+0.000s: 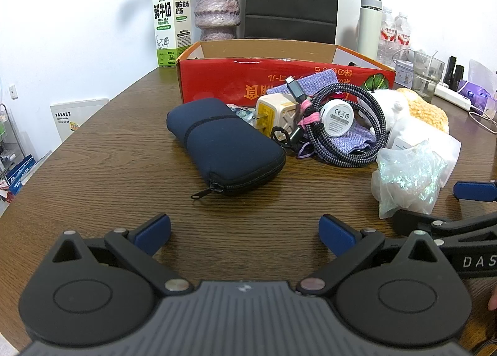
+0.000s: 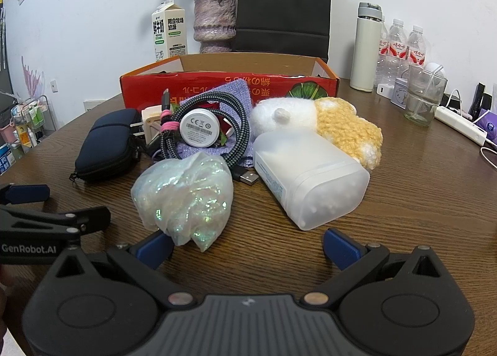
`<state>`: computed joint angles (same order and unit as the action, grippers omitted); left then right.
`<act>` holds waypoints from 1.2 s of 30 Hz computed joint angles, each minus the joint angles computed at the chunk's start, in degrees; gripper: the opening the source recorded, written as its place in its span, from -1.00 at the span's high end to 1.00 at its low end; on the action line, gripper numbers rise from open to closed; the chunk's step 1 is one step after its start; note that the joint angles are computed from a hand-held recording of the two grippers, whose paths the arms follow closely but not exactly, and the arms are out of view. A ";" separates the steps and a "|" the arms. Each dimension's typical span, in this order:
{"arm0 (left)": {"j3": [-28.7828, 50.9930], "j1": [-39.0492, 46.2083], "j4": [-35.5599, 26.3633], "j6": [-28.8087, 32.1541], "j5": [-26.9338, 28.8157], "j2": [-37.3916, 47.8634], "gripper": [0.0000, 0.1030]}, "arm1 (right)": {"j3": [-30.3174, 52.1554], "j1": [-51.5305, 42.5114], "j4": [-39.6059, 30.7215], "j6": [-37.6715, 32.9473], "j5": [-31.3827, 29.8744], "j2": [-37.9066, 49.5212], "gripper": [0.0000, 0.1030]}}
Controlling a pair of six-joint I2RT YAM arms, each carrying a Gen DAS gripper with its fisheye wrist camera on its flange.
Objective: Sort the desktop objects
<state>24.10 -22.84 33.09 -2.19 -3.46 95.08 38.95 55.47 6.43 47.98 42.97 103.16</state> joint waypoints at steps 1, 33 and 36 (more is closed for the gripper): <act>0.06 -0.03 -0.14 -0.04 -0.04 -0.01 -1.00 | -0.01 -0.10 0.09 -0.13 -0.07 0.01 -1.00; 26.39 6.02 -15.34 -3.02 6.14 14.17 -0.61 | 0.69 -1.47 10.67 -7.63 -2.80 -0.15 0.05; 24.02 7.73 -14.85 -1.65 8.45 12.25 -0.49 | -0.35 -1.80 10.55 -7.54 -2.96 -1.60 0.05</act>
